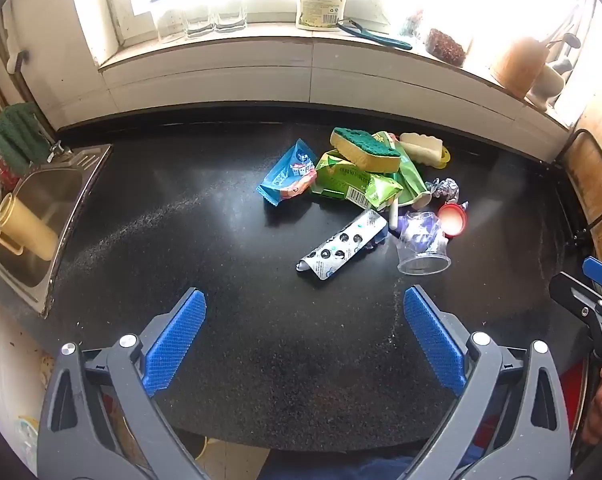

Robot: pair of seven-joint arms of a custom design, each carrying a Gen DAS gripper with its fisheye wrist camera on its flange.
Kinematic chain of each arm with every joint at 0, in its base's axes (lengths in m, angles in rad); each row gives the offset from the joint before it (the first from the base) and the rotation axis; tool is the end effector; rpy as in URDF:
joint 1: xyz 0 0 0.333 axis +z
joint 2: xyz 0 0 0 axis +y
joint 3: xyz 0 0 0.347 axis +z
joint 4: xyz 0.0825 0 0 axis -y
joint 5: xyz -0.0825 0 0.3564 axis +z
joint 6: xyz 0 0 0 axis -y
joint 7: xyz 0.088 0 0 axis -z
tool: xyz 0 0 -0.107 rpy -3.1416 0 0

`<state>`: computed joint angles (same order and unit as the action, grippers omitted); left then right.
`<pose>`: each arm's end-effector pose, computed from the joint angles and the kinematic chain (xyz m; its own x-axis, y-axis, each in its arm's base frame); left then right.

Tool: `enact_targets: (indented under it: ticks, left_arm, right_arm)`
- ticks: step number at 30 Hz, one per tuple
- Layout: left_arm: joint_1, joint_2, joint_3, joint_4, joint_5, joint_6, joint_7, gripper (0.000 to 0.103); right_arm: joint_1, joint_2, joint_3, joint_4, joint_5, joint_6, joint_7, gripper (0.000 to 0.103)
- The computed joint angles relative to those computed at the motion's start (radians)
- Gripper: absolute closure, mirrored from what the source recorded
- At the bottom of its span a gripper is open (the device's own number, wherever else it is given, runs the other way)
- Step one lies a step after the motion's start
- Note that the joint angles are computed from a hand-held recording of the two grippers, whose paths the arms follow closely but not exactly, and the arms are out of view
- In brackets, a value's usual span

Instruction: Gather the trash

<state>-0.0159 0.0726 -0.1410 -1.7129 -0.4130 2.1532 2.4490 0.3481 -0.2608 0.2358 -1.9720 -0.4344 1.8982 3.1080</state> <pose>0.5850 -0.1061 0.6135 -0.7656 -0.6431 0.0157 -0.5599 0.6541 -0.5087 0.3959 0.2424 0.6374 -0.7245 -0.6778 -0.1253 -0.5561 0.6822 -0.4747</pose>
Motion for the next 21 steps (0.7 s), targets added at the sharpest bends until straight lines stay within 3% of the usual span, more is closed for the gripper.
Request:
enact_targets:
  ticks: [6,12,21]
  left_arm:
    - [-0.003,-0.026,0.000,-0.038,-0.026,0.028,0.032,0.006]
    - [0.001,-0.001,0.004,-0.003,0.000,-0.014,-0.002,0.007]
    - [-0.003,-0.009,-0.001,-0.010,0.003,-0.005,0.003,0.007]
  right_arm:
    - [-0.003,-0.012,-0.004,-0.012,0.004,0.025,-0.008,0.006]
    - [-0.005,-0.011,-0.001,-0.007,0.005,0.019,-0.011,0.006]
    - [-0.008,-0.016,-0.001,-0.016,0.011,0.033,-0.016,0.006]
